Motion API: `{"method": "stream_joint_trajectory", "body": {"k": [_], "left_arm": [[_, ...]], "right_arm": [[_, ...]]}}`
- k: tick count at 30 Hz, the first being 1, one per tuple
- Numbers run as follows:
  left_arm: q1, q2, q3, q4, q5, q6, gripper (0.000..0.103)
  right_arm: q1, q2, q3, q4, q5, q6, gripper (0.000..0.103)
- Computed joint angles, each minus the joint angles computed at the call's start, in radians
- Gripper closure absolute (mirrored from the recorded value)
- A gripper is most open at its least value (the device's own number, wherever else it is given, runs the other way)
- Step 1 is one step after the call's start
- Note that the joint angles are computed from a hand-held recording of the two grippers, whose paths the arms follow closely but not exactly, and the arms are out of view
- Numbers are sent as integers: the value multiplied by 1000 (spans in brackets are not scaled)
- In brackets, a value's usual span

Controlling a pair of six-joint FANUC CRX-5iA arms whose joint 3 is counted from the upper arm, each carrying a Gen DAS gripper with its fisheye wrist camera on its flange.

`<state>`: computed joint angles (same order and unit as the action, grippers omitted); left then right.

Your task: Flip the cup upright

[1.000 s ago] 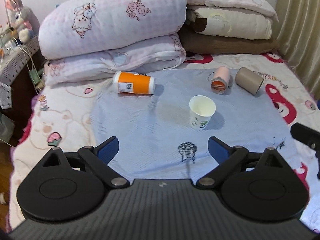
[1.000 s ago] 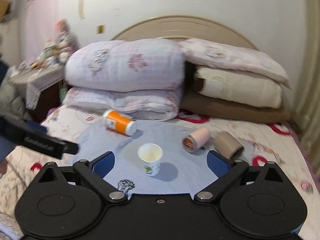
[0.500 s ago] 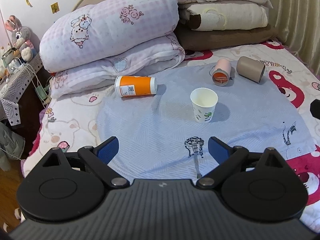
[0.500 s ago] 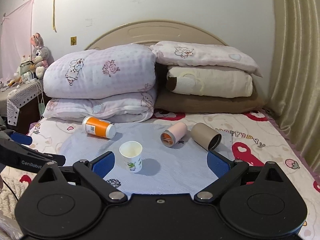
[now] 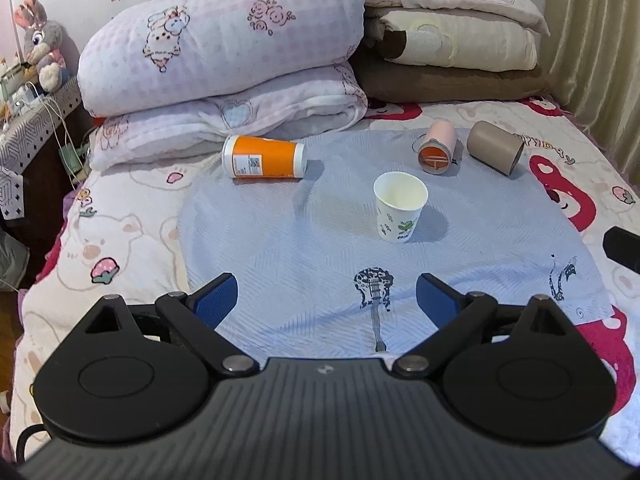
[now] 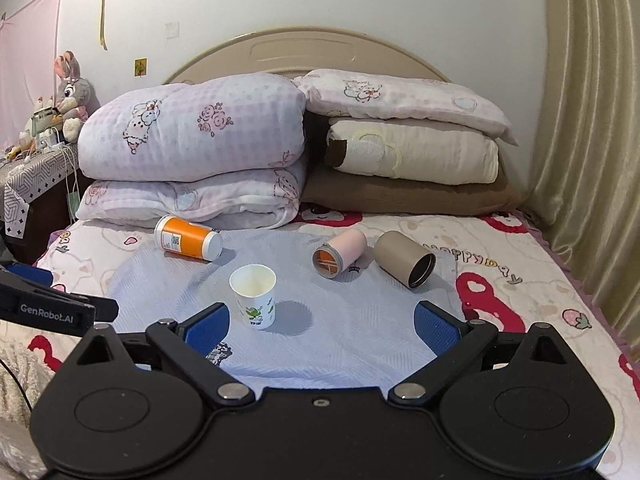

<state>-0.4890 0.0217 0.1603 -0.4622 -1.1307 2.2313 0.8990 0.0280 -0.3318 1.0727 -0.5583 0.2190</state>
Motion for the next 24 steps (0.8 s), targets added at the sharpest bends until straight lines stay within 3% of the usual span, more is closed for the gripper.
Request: {"method": "stream_joint_trajectory", "body": {"k": [24], "left_arm": [[26, -22, -44, 34, 51, 71, 6]], "right_arm": [[11, 20, 34, -46, -58, 39, 3]]}}
